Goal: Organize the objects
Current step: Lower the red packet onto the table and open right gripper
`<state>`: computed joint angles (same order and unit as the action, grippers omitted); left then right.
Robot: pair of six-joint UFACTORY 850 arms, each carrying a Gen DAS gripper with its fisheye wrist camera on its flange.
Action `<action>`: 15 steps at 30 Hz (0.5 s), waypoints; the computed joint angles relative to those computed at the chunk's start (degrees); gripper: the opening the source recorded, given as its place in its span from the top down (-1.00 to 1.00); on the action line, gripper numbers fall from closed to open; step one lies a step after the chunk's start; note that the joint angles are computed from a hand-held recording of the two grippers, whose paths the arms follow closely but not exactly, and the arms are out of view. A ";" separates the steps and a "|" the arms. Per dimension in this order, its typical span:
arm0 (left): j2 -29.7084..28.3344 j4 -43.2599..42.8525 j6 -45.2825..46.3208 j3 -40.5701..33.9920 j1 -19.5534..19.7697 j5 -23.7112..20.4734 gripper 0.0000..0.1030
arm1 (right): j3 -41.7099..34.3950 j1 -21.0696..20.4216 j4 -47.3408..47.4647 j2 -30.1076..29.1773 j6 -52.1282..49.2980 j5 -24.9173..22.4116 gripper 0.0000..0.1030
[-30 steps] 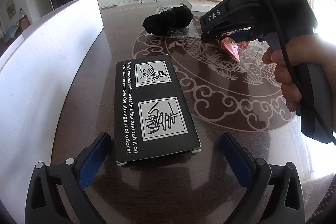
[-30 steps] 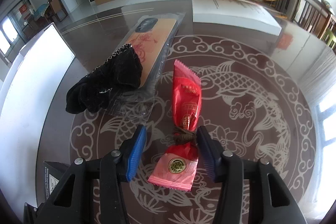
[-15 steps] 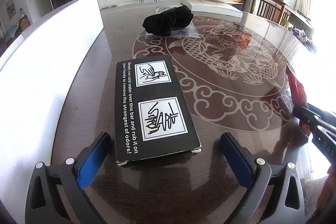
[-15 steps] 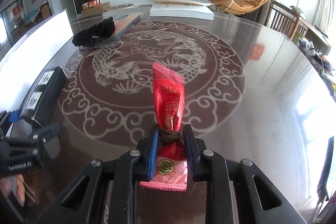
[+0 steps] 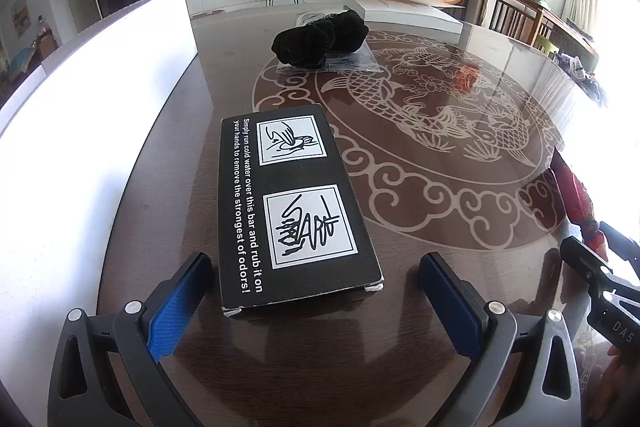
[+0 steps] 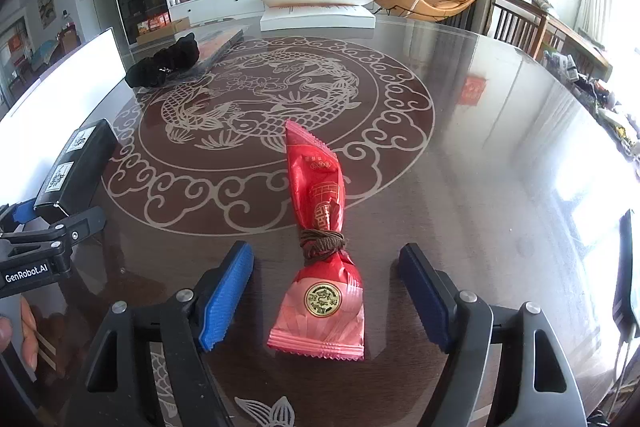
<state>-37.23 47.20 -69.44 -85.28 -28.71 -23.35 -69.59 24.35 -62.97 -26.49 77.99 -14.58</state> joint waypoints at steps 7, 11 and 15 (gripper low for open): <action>0.01 0.06 -0.08 0.04 -0.01 0.01 -1.00 | -0.48 0.02 3.46 -0.37 -3.70 -0.05 -0.69; 0.01 0.06 -0.07 0.04 -0.01 0.02 -1.00 | -0.53 0.10 3.63 -0.43 -3.82 -0.14 -0.70; 0.01 0.06 -0.07 0.04 -0.01 0.02 -1.00 | -0.53 0.09 3.62 -0.43 -3.83 -0.11 -0.70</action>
